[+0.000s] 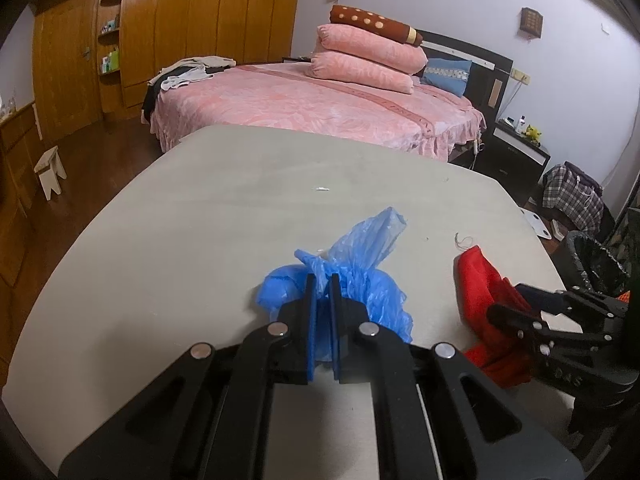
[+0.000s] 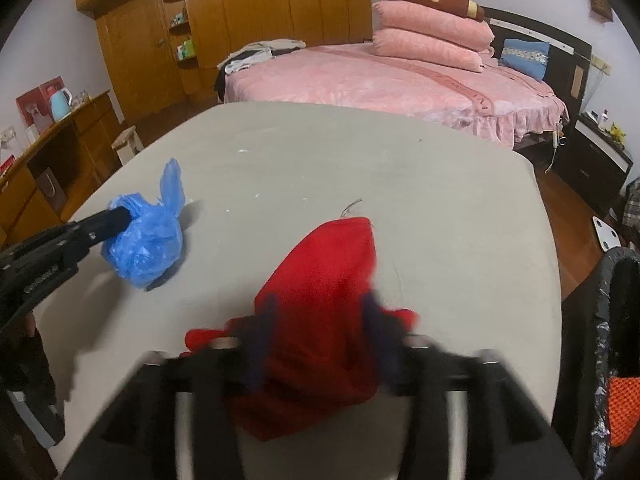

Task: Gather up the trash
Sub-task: 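Lower the right gripper onto the red cloth and close on it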

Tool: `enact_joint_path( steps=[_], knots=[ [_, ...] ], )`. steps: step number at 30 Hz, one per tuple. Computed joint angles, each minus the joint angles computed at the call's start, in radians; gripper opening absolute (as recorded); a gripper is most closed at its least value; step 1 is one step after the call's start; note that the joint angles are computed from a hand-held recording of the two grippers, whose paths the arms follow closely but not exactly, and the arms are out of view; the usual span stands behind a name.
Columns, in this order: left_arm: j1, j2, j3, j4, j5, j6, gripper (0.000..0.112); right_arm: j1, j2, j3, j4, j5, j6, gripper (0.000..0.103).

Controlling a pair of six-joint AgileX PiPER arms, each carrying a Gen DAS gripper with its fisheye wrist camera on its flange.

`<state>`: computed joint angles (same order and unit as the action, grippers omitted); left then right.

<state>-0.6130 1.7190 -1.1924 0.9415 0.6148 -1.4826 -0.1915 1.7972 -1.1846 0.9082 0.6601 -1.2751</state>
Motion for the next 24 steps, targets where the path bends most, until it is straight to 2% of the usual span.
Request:
enact_joint_path(
  steps=[4,8,11,13,16,18,20,24],
  knots=[
    [-0.002,-0.002,0.002,-0.001,0.001,0.002,0.005,0.005,0.001,0.006,-0.032,-0.004,0.027,0.061],
    [-0.004,-0.001,0.003,0.007,0.002,-0.002,0.005,0.003,-0.008,0.022,-0.063,-0.019,0.064,0.073],
    [-0.001,0.001,0.005,0.002,-0.001,0.0,0.005,0.006,0.008,0.008,-0.091,-0.007,0.101,0.073],
    [-0.001,0.001,0.006,-0.001,-0.002,0.0,0.005,0.006,0.003,0.019,-0.078,-0.008,0.087,0.064],
    [-0.004,0.0,0.008,0.0,-0.002,-0.001,0.005,0.015,0.0,0.025,-0.076,-0.025,0.076,0.043],
    [-0.004,-0.002,0.011,0.003,-0.003,-0.002,0.005,0.012,0.003,0.022,-0.071,-0.023,0.079,0.022],
    [-0.004,-0.003,0.012,0.002,-0.003,-0.004,0.005,0.009,0.002,0.022,-0.073,-0.026,0.078,0.012],
    [-0.006,-0.008,0.014,0.004,-0.003,-0.003,0.005,-0.001,-0.004,0.017,-0.057,-0.013,0.07,0.008]
  ],
)
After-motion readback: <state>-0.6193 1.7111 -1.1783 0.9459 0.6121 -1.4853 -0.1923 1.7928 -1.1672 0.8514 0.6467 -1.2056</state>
